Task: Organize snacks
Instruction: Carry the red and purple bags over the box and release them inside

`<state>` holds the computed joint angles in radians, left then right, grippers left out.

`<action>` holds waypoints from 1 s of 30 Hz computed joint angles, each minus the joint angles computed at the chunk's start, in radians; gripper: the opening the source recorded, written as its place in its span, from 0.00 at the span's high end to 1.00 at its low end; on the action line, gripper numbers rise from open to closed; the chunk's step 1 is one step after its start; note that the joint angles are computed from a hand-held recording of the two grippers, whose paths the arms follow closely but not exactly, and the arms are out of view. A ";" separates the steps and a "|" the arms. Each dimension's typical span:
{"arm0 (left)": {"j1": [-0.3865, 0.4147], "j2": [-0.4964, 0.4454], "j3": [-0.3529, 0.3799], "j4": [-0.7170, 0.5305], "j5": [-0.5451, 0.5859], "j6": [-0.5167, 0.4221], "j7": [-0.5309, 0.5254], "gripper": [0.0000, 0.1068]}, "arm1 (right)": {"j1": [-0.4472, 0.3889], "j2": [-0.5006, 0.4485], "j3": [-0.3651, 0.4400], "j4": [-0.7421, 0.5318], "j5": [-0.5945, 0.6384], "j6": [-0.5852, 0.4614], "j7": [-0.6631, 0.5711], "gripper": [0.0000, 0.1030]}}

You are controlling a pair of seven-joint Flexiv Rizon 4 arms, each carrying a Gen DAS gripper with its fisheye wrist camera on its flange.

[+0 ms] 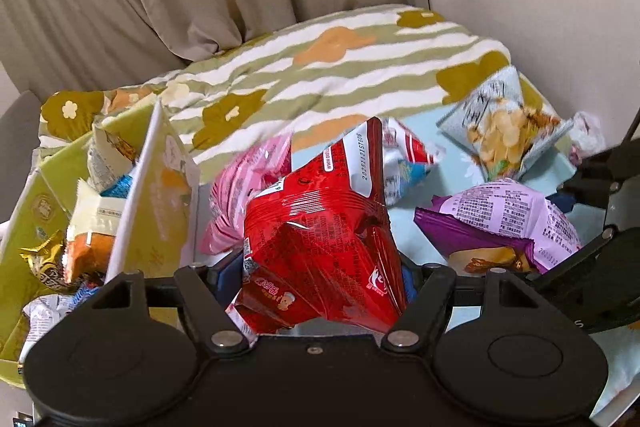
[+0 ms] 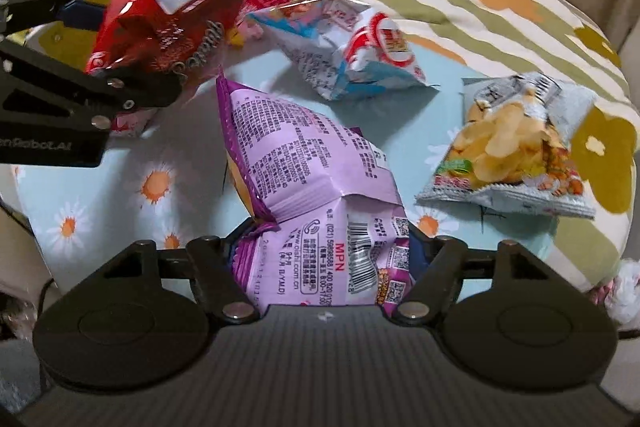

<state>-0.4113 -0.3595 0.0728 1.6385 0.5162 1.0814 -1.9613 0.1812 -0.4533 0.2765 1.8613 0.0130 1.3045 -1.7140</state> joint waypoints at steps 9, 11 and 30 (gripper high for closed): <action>-0.022 0.081 0.017 -0.010 0.090 -0.012 -0.127 0.29 | -0.032 0.068 0.045 -0.013 0.082 0.018 -0.006 0.19; -0.017 0.110 0.014 -0.005 0.114 -0.025 -0.167 0.29 | -0.045 0.081 0.070 -0.043 0.123 -0.007 -0.024 0.19; 0.270 0.267 -0.029 0.021 0.114 -0.019 -0.141 0.29 | 0.176 -0.004 0.035 -0.429 0.195 -0.101 -0.009 0.19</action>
<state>-0.1416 -0.0920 0.0440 1.6594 0.6305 1.0623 -2.1027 0.3572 -0.4572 0.3113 1.4325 0.2083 1.2037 -1.7232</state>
